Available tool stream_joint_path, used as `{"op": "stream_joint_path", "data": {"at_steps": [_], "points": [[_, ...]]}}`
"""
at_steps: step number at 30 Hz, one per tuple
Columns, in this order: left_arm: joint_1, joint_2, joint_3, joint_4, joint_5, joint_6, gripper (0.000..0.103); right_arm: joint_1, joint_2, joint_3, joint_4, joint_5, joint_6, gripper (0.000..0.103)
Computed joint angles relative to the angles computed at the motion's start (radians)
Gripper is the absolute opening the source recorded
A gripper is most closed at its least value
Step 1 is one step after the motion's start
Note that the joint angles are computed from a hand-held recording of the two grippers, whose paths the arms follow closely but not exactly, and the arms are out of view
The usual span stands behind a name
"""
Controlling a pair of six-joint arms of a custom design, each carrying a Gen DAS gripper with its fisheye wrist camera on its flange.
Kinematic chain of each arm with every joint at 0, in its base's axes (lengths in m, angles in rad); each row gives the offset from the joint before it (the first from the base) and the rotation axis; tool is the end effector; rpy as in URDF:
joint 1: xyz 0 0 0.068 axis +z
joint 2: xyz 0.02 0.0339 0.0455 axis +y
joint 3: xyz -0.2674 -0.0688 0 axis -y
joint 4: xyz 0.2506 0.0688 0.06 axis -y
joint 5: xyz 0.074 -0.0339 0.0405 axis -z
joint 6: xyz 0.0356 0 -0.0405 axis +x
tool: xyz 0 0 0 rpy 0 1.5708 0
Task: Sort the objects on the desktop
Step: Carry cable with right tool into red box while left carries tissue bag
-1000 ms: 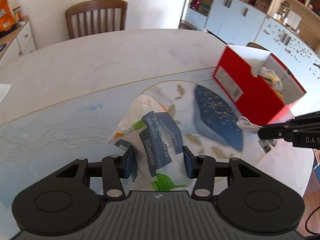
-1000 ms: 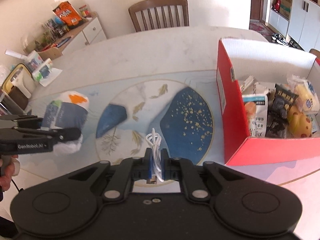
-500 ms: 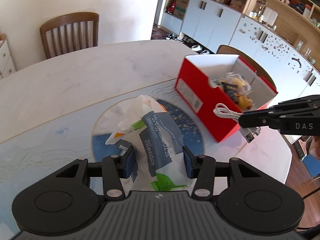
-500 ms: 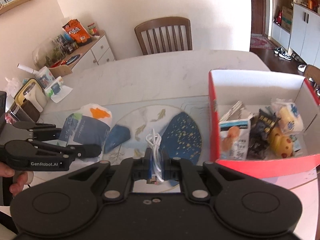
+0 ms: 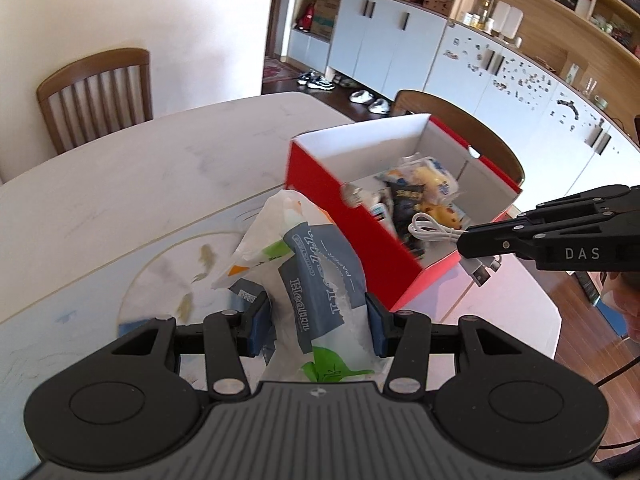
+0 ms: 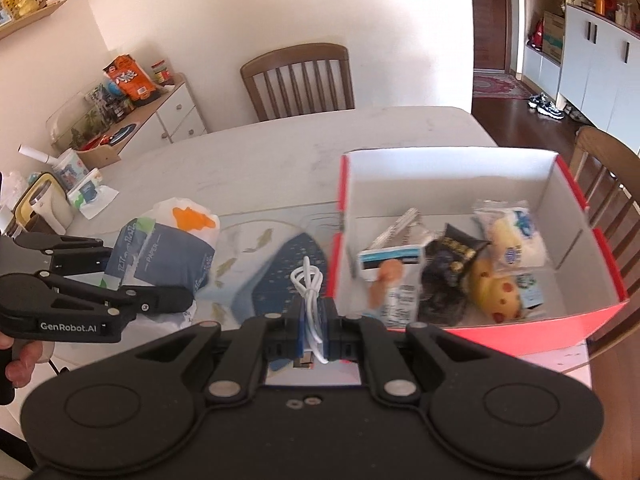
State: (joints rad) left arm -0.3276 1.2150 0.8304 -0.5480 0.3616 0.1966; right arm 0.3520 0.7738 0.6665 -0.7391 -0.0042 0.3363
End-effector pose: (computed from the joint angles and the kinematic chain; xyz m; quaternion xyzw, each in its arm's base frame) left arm 0.2285 -0.0909 0.2396 0.2965 0.8875 -0.1906 0.2968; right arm 0.1473 0.0543 0.2511 -0.0081 0.9351 0.1214 0.3329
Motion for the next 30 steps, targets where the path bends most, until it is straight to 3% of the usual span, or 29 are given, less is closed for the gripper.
{"op": "stream_joint_path", "data": {"at_steps": [8, 15, 22, 30], "points": [[-0.206, 0.084, 0.08, 0.055, -0.102, -0.105, 0.047, -0.322, -0.043, -0.009, -0.047, -0.184, -0.226, 0.007], [-0.32, 0.208, 0.206, 0.072, -0.17, -0.16, 0.047, -0.577, 0.022, 0.005, -0.045, -0.324, -0.439, 0.007], [-0.364, 0.377, 0.376, 0.048, -0.197, -0.214, 0.047, -0.676, 0.124, 0.017, 0.002, -0.375, -0.568, 0.007], [-0.377, 0.591, 0.572, -0.022, -0.241, -0.22, 0.047, -0.669, 0.226, 0.012, 0.053, -0.364, -0.653, 0.007]]}}
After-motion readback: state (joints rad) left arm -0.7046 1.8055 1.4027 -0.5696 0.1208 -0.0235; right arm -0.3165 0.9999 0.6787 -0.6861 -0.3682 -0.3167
